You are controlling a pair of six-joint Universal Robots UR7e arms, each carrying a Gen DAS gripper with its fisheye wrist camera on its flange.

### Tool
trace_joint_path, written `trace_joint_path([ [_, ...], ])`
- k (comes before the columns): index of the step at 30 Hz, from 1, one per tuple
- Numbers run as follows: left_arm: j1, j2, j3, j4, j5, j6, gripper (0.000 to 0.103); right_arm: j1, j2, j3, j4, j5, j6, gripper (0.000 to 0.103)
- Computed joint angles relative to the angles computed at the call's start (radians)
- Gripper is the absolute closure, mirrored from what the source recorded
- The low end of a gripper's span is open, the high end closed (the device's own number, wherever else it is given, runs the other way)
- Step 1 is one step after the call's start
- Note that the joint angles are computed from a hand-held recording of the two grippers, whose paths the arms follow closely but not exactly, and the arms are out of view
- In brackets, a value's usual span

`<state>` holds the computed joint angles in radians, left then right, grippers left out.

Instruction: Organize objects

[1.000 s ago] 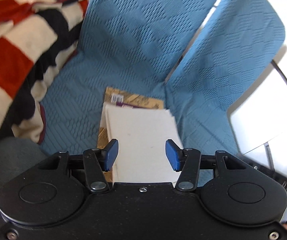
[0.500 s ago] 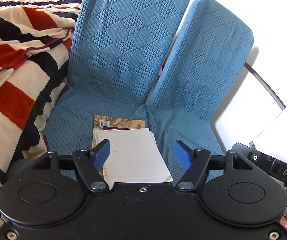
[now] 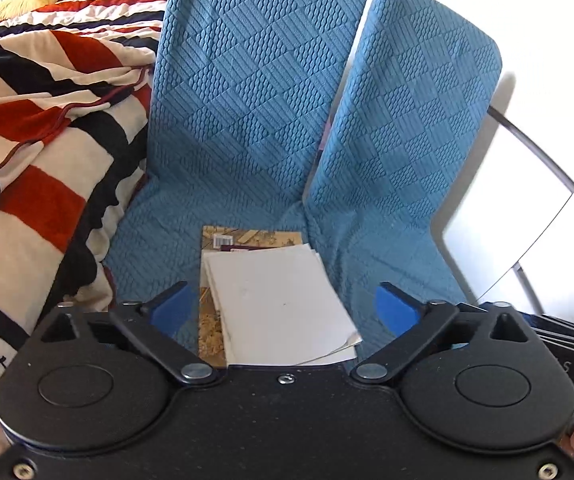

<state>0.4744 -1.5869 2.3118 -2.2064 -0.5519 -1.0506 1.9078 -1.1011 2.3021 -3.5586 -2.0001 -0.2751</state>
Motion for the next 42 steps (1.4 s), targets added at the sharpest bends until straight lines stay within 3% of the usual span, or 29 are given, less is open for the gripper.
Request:
trace_joint_path([
  [2,0.006,0.005,0.003,0.011,-0.002,-0.009,0.002,-0.009,0.004,0.007,-0.002,0.002,0.012,0.017],
  [3,0.010,0.005,0.004,0.012,-0.007,-0.012,0.001,-0.015,0.006,0.009,-0.006,0.007,0.016,0.011],
  [8,0.023,0.014,0.009,0.019,-0.020,-0.018,0.001,-0.021,0.020,-0.001,0.023,-0.029,0.015,0.013],
  [42,0.031,0.037,-0.005,0.054,-0.018,-0.003,0.001,-0.026,0.033,-0.004,0.039,-0.055,0.044,0.013],
])
